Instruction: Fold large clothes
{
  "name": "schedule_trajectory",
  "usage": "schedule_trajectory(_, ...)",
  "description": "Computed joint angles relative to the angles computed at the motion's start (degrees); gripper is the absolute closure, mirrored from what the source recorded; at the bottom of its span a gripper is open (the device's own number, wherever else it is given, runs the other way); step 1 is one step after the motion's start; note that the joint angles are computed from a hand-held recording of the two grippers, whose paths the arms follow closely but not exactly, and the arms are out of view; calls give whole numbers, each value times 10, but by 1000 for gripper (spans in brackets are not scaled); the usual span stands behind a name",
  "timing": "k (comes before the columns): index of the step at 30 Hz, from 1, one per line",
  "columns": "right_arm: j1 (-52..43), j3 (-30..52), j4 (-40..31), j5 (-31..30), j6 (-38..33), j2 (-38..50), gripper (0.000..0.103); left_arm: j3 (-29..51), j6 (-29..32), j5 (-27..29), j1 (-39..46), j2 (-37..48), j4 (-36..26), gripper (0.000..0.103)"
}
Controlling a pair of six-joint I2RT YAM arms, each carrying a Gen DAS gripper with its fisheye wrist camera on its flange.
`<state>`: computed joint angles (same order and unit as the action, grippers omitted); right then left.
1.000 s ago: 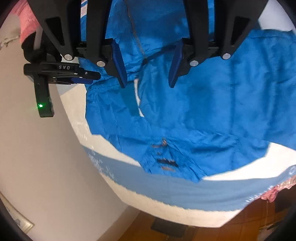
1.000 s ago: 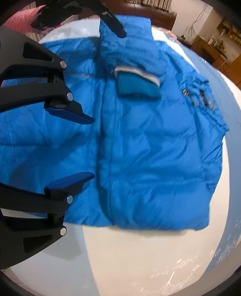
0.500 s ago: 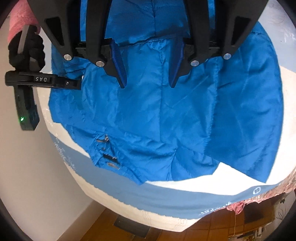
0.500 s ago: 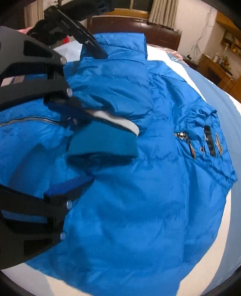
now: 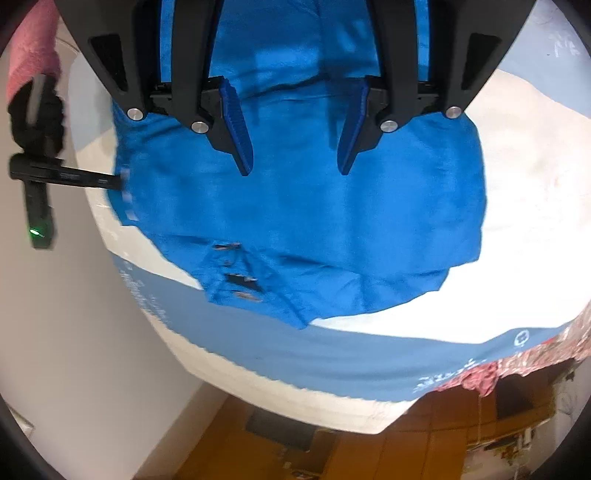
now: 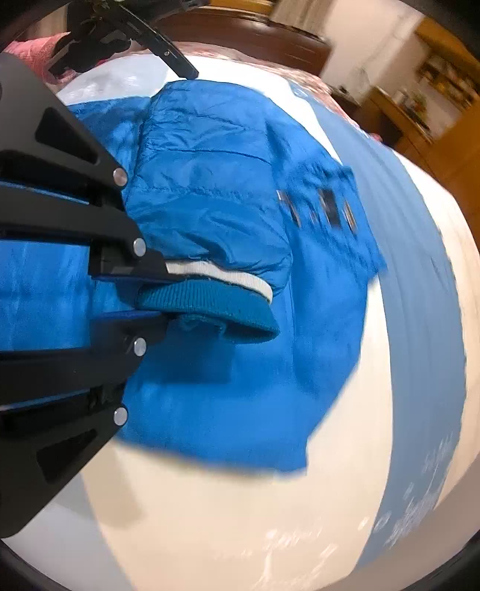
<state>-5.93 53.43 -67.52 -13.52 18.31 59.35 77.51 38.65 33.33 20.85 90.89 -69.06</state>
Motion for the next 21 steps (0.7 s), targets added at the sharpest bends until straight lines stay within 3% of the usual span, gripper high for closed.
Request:
schedule_trajectory(5, -96, -29, -14, -11, -63, -14, 93, -28, -37, -55, -25, 33, 65, 55)
schedule_trajectory(12, -53, -100, 62, 18, -25, 12, 92, -72, -45, -87, -43, 42, 134, 55)
schedule_trajectory(14, -51, -85, 46, 23, -30, 16, 90, -64, -46, -94, -46, 44, 125, 55)
schedule_trajectory(16, -52, -51, 9, 42, -28, -3, 81, -40, -49, -101, -47, 46, 100, 56)
schedule_trajectory(19, -18, 12, -20, 84, -14, -30, 80, -14, -48, -85, -42, 29, 88, 53)
schedule_trajectory(21, -1, 39, -20, 71, -11, -19, 80, 3, -60, -80, -52, 28, 91, 52)
